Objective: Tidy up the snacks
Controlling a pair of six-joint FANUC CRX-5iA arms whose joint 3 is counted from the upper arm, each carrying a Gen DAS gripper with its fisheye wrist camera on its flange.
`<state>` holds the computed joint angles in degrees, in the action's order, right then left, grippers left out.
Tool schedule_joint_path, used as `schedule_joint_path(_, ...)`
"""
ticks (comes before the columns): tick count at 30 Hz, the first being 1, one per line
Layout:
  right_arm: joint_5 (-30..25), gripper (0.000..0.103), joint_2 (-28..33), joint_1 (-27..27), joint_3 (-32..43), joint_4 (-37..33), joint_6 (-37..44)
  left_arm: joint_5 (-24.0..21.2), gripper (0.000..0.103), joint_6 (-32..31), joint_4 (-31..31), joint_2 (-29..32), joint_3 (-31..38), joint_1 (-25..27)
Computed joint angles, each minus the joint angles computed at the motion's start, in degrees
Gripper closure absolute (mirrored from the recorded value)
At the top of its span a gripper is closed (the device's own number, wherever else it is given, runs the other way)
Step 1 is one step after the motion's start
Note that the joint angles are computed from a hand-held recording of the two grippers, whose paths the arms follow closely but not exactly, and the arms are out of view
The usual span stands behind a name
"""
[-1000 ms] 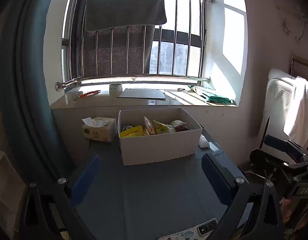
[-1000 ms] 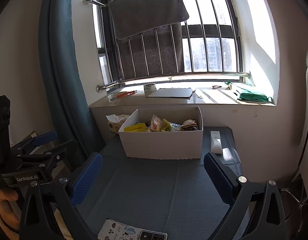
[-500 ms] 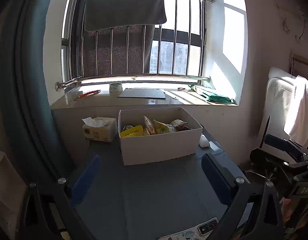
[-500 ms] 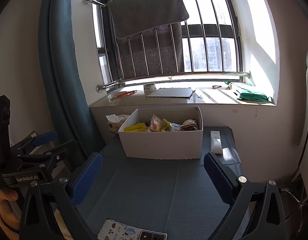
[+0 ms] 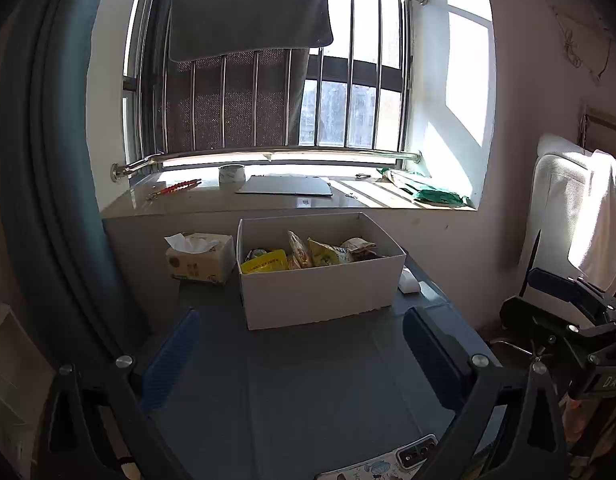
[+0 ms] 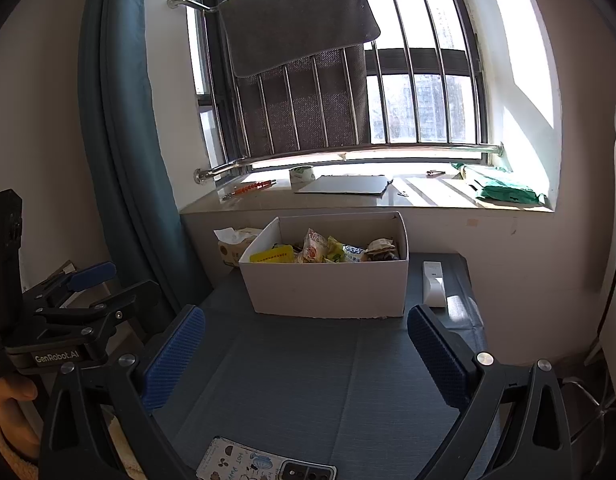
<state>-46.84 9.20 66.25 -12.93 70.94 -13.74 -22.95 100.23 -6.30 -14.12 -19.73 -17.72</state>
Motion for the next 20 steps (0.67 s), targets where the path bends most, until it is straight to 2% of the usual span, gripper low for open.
schedule_joint_path(16, -0.16, 0.0, 0.24, 0.08, 0.17, -0.15, -0.07, 0.51, 0.0, -1.57, 1.19, -0.28, -0.96, 0.49)
schedule_joint_path(20, -0.23, 0.0, 0.27, 0.14, 0.24, -0.37, 0.06, 1.12, 0.0, -3.38, 3.34, -0.37, -1.62, 0.92)
